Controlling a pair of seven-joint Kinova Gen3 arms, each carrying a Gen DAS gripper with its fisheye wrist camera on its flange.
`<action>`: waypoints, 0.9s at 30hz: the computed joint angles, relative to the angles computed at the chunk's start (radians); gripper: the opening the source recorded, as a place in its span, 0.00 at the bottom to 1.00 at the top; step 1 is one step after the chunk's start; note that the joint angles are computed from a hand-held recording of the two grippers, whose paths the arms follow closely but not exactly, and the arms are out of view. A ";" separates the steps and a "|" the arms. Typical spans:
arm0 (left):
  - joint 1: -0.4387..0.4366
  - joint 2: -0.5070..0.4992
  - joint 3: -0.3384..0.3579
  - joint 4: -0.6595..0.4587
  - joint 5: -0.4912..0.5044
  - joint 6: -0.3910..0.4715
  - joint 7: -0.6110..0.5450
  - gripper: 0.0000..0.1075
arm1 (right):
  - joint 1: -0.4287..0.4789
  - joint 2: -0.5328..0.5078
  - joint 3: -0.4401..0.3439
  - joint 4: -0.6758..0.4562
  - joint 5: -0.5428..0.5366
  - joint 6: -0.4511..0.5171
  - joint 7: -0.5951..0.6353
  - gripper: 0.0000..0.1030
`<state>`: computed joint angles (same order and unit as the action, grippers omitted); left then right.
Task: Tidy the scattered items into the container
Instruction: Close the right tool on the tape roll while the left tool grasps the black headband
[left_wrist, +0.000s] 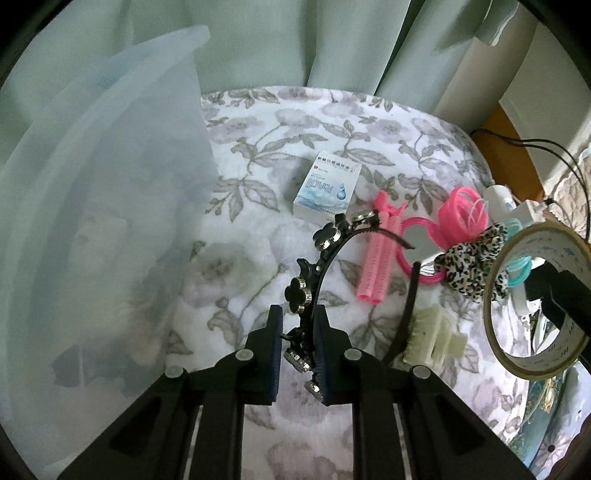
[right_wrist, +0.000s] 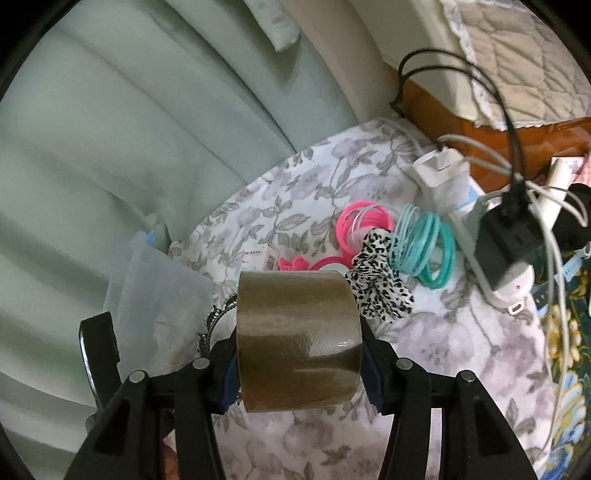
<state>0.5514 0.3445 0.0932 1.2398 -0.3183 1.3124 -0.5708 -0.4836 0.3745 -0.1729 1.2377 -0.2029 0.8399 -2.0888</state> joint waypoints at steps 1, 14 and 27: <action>0.005 -0.006 0.000 0.001 -0.005 0.001 0.004 0.14 | 0.000 -0.011 0.002 0.009 0.001 -0.003 -0.003 0.55; 0.052 -0.084 0.027 0.001 -0.075 -0.014 0.061 0.11 | -0.020 -0.112 0.016 0.063 0.065 -0.005 -0.080 0.55; 0.057 -0.167 0.060 -0.008 -0.138 -0.040 0.085 0.08 | -0.065 -0.134 0.007 -0.001 0.146 0.037 -0.122 0.55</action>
<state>0.6082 0.1777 0.1530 1.2315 -0.4563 1.2719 -0.4861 -0.5490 0.2409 -0.1655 1.2369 -0.0572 0.8768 -2.2109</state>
